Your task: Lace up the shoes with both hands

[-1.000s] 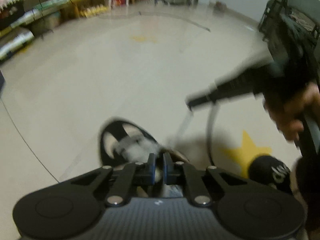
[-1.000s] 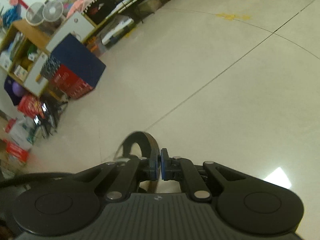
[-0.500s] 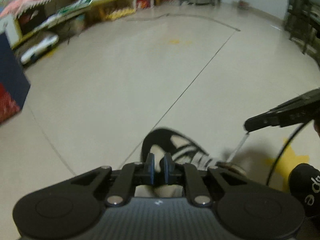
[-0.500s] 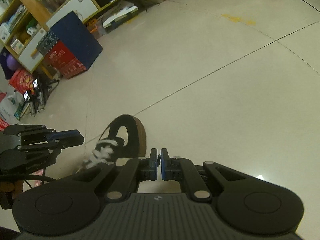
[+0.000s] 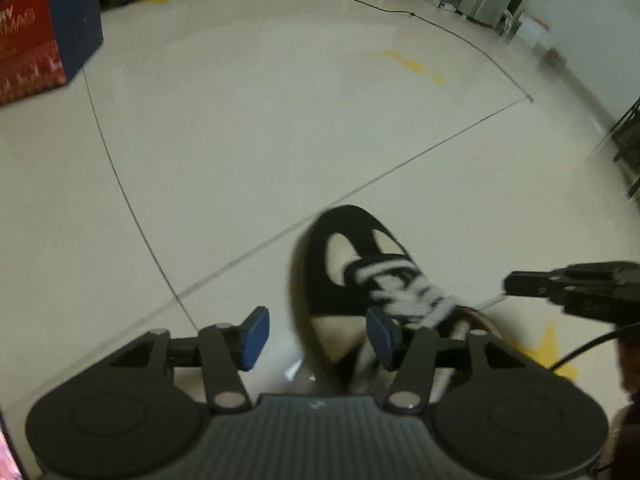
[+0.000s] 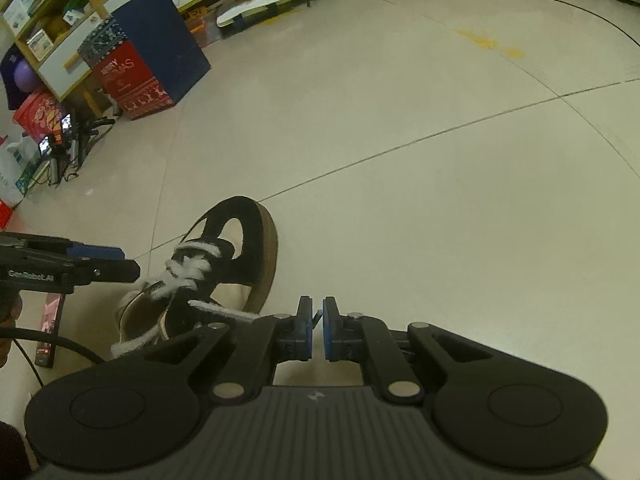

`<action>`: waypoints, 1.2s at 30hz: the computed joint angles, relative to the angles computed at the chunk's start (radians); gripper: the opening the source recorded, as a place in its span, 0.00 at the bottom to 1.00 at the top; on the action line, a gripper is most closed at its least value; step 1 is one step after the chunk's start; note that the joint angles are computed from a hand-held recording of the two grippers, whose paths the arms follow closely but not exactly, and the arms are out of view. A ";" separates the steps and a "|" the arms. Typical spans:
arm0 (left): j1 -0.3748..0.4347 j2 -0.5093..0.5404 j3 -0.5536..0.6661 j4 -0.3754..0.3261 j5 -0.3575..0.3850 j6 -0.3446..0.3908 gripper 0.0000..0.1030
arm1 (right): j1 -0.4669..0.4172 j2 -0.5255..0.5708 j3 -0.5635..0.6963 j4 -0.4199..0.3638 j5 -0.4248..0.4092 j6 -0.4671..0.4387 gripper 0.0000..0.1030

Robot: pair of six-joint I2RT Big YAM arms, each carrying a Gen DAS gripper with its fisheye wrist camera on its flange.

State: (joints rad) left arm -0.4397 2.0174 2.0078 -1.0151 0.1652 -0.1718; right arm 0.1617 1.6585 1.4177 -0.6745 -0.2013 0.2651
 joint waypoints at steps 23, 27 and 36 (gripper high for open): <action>0.037 -0.076 -0.132 0.020 0.115 -0.140 0.61 | 0.035 0.028 0.032 -0.049 0.061 -0.088 0.05; 0.034 -0.107 -0.183 0.058 0.158 -0.119 0.61 | 0.031 0.034 0.033 -0.054 0.040 -0.053 0.05; 0.012 -0.092 -0.171 0.056 0.230 -0.072 0.59 | 0.021 0.031 0.030 -0.055 0.013 -0.026 0.06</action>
